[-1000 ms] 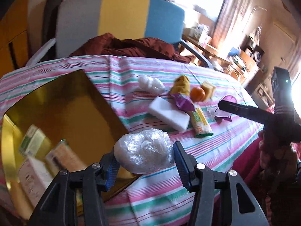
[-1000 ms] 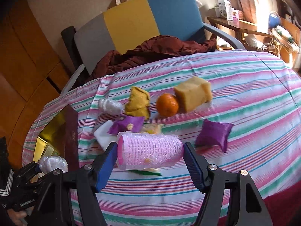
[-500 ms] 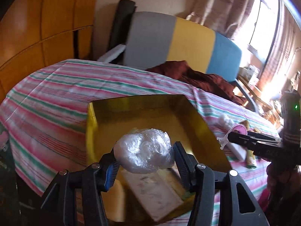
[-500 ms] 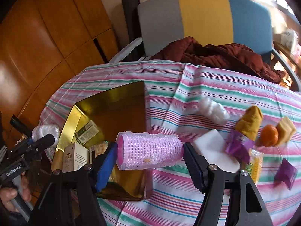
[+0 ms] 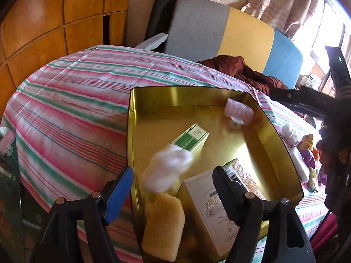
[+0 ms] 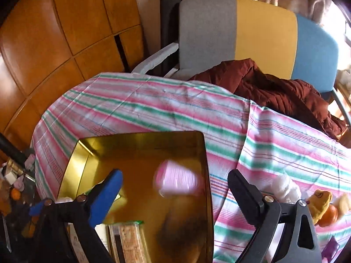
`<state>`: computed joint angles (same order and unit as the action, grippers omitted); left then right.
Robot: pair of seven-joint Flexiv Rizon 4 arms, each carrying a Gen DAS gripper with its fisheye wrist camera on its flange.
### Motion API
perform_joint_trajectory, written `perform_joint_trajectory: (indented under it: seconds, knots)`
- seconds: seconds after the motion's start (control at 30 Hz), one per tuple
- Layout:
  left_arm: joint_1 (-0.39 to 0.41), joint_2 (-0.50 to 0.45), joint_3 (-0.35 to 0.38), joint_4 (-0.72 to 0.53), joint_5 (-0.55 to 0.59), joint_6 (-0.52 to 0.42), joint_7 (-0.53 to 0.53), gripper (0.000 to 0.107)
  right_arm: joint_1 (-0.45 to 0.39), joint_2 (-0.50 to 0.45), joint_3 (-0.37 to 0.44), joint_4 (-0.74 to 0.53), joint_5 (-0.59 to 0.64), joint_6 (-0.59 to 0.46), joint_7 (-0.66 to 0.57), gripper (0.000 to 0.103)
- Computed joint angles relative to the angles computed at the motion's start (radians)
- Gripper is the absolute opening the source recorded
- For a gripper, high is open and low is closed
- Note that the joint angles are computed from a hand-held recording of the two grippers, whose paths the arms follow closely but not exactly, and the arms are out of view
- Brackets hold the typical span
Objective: Organize objects
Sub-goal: 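Carry roller and plastic-bag ball into the gold tray and open both tools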
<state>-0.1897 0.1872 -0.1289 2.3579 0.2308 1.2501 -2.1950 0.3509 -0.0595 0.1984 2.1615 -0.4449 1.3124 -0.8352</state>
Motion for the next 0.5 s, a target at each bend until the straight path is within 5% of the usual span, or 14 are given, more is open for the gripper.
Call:
perform_joint_trajectory:
  seconds: [0.3, 0.5]
  knots:
    - [0.05, 0.103, -0.077, -0.016, 0.135, -0.062, -0.145, 0.076, -0.017, 0.079, 0.019, 0.11, -0.041, 0.015, 0.097, 0.103]
    - [0.072, 0.167, -0.157, -0.053, 0.233, -0.164, -0.225, 0.076, -0.07, 0.149, 0.045, 0.206, -0.269, 0.047, 0.273, 0.103]
